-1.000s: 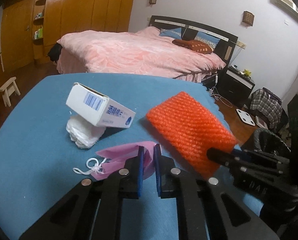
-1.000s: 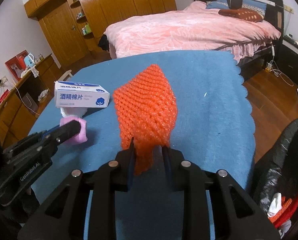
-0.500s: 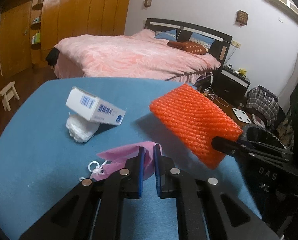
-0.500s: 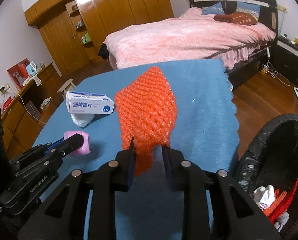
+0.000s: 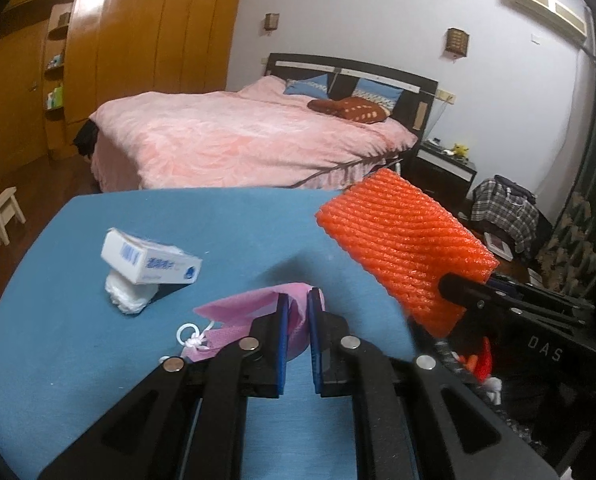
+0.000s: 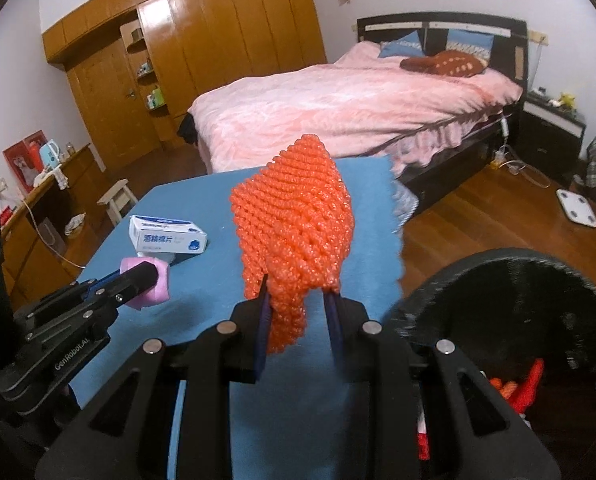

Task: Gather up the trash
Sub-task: 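Carry the foam net and pink mask over the bin with both grippers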

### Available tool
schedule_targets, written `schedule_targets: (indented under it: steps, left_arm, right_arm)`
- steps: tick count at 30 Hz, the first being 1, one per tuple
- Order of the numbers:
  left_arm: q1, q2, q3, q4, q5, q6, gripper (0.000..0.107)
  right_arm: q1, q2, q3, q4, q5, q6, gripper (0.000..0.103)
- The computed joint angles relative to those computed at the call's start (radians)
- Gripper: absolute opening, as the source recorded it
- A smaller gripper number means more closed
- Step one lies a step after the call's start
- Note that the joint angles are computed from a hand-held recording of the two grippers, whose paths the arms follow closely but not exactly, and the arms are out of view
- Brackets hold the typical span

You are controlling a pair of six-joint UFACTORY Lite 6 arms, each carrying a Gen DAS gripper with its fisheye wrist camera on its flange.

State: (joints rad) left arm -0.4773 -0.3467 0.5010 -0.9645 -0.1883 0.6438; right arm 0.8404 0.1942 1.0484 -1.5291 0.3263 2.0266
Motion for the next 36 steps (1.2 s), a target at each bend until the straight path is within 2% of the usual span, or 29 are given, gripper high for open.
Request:
schedule_targets:
  steps: [8,14,27,36]
  left_arm:
    - [-0.173,0.014,0.074,-0.369,-0.072,0.300,0.010]
    - [-0.306,0.055,0.157,-0.519,-0.139,0.419,0.010]
    - [-0.520,0.247,0.403,-0.581,-0.208,0.479,0.010]
    - [-0.601,0.389,0.552,-0.576,-0.210,0.483,0.010]
  right_arm:
    - [-0.008,-0.229,-0.176,0.080,0.062,-0.076,0.025]
    - [-0.013,-0.382,-0.285,0.121,0.100,-0.112,0.025]
    - [-0.089,-0.761,-0.509,0.349,0.189,-0.373,0.025]
    - [-0.190,-0.995,-0.625,0.519,0.245,-0.586,0.025]
